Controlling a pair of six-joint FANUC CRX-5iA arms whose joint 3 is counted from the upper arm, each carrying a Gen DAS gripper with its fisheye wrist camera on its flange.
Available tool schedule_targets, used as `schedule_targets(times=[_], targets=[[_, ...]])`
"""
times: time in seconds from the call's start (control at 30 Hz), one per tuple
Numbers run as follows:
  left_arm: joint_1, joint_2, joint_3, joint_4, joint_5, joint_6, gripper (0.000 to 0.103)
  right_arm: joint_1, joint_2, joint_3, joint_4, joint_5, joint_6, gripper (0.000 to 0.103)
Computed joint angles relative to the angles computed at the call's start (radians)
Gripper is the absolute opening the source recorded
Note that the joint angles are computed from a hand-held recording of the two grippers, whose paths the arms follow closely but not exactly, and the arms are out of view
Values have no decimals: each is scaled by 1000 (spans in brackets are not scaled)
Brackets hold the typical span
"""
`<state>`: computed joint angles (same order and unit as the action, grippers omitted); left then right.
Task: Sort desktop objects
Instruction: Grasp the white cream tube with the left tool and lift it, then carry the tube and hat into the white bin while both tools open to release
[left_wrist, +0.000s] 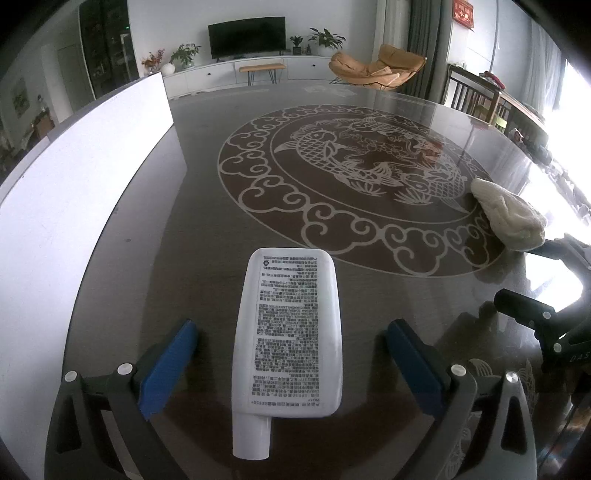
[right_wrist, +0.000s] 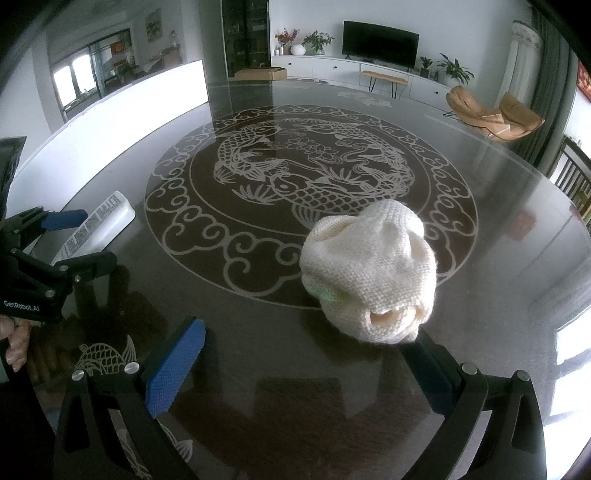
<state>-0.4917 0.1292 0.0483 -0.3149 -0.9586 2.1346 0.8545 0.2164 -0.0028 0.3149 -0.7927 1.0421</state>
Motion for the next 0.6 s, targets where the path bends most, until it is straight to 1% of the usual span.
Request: schedule_targets(times=[0.23, 0.37, 0.5, 0.6], targets=[[1, 0, 0, 2, 1, -3, 103, 0, 0, -1, 0, 0, 0, 103], [21, -17, -28, 46, 22, -69, 103, -2, -2, 0, -9, 3, 6, 103], [19, -18, -30, 43, 21, -70, 103, -21, 9, 65, -108, -76, 125, 103], [19, -10, -20, 45, 15, -70, 103, -33, 1, 81, -148, -90, 158, 103]])
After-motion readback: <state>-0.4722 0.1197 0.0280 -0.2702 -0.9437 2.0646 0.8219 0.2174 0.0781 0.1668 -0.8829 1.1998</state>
